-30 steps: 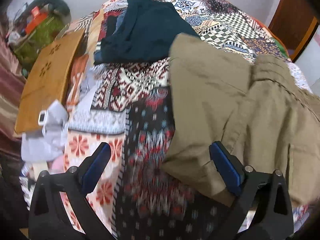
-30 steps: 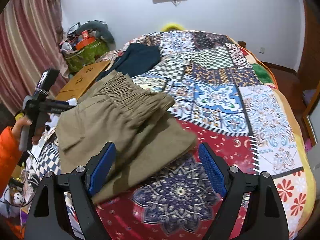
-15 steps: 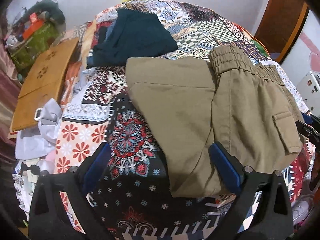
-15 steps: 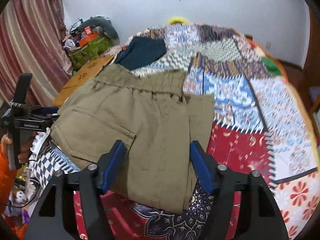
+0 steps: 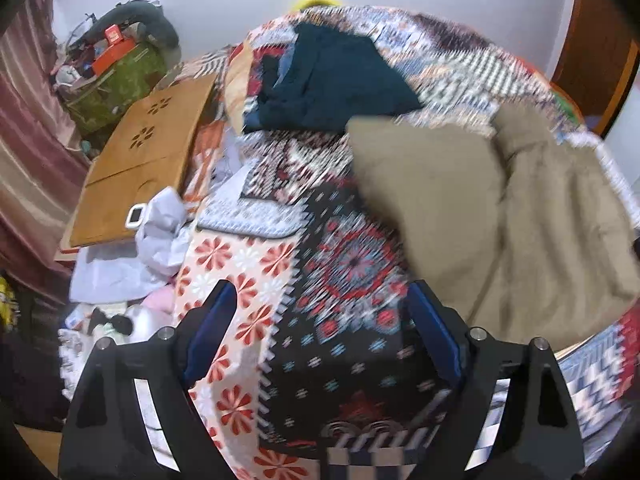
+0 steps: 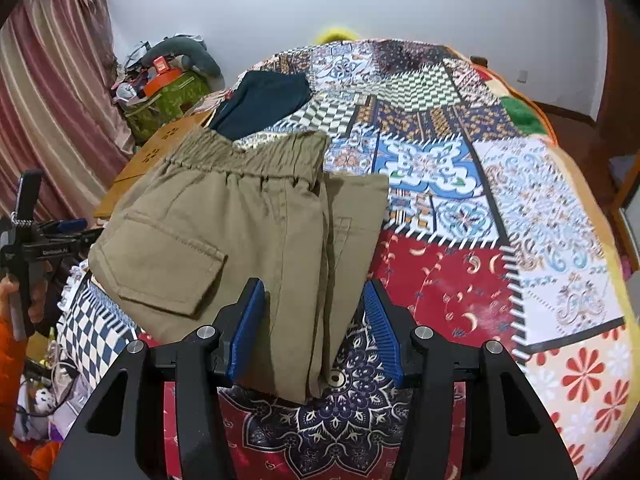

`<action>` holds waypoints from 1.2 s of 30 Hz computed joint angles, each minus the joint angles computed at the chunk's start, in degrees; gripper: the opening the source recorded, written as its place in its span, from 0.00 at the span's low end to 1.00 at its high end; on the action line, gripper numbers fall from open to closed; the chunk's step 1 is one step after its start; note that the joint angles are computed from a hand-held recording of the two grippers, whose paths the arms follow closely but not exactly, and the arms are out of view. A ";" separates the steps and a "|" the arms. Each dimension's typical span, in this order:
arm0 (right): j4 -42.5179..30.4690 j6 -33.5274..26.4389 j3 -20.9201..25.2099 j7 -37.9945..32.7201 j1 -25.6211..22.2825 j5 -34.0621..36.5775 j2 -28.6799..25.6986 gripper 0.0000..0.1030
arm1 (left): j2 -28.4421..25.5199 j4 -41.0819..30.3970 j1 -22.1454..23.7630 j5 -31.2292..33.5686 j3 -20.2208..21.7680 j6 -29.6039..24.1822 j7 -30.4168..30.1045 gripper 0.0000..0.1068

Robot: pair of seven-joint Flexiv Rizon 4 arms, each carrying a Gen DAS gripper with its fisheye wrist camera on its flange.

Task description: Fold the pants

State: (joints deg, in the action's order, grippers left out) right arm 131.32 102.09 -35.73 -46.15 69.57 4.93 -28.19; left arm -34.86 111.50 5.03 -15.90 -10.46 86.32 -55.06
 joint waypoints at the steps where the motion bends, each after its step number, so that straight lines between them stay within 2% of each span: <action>1: -0.14 -0.30 -0.68 -0.11 0.50 -0.13 0.36 0.47 | 0.53 0.58 1.93 -0.59 -2.99 0.85 1.13 0.82; 3: -0.47 0.44 -0.84 -0.40 0.32 -0.32 0.73 0.48 | 1.12 1.21 4.22 -1.03 -7.27 2.30 3.04 0.82; 7: -2.56 1.17 -0.14 -2.25 -0.96 -0.68 0.50 0.49 | 0.95 2.87 11.76 -1.71 -20.33 3.43 8.71 0.82; 8: -3.33 1.38 1.01 -2.88 -2.14 -1.00 0.49 0.49 | 0.26 3.19 14.08 -2.28 -24.61 3.36 10.97 0.79; 9: -4.25 1.82 2.27 -3.53 -3.37 -1.29 0.28 0.49 | -0.36 3.22 15.45 -1.72 -27.03 3.17 11.57 0.72; 11: -6.00 2.13 5.04 -4.87 -5.94 -1.78 -0.21 0.49 | -1.50 2.31 15.96 -1.51 -29.63 1.10 13.14 0.61; 14: -9.20 1.61 9.28 -6.64 -9.90 -3.22 -1.53 0.48 | -2.64 -0.04 12.85 -2.52 -28.22 -2.32 14.56 0.46; 16: -10.53 1.02 10.98 -7.10 -11.50 -3.77 -2.37 0.47 | -3.24 -1.32 9.56 -3.12 -25.41 -3.12 15.08 0.45; 19: -13.09 -1.29 17.38 -6.53 -17.67 -5.65 -3.93 0.47 | -4.69 -3.87 2.91 -3.16 -17.51 -3.97 14.10 0.45; 21: -13.08 -0.39 20.10 -5.87 -20.58 -6.50 -4.89 0.45 | -5.51 -3.69 3.23 -4.41 -17.09 -3.80 14.96 0.49; 23: -12.14 0.93 20.55 -5.56 -21.11 -6.27 -4.75 0.44 | -5.59 -3.23 6.23 -7.04 -19.11 -6.05 15.71 0.51; 25: -10.86 1.80 21.78 -5.66 -22.35 -5.84 -3.94 0.37 | -5.42 -2.77 8.63 -10.15 -20.57 -8.34 16.70 0.55; 27: -9.68 2.00 21.27 -5.83 -21.73 -5.15 -3.26 0.32 | -5.12 -2.36 10.64 -13.26 -21.50 -10.62 17.67 0.56; 29: -8.69 1.88 20.39 -6.02 -20.70 -4.60 -2.69 0.31 | -4.36 -1.25 11.98 -15.77 -22.13 -11.08 19.12 0.56; 33: -5.91 0.44 13.76 -5.38 -14.16 -2.85 -1.70 0.32 | -2.95 0.38 12.31 -19.42 -21.82 -9.97 21.69 0.58; 36: -4.14 -1.46 10.02 -3.68 -10.84 -2.24 -1.29 0.38 | -2.25 0.54 10.38 -21.06 -19.41 -9.18 22.09 0.59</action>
State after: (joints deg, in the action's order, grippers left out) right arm 127.18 100.62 -25.71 -49.83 58.73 2.69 -29.48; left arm -37.10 112.04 15.41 -36.96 -29.87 77.15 -32.96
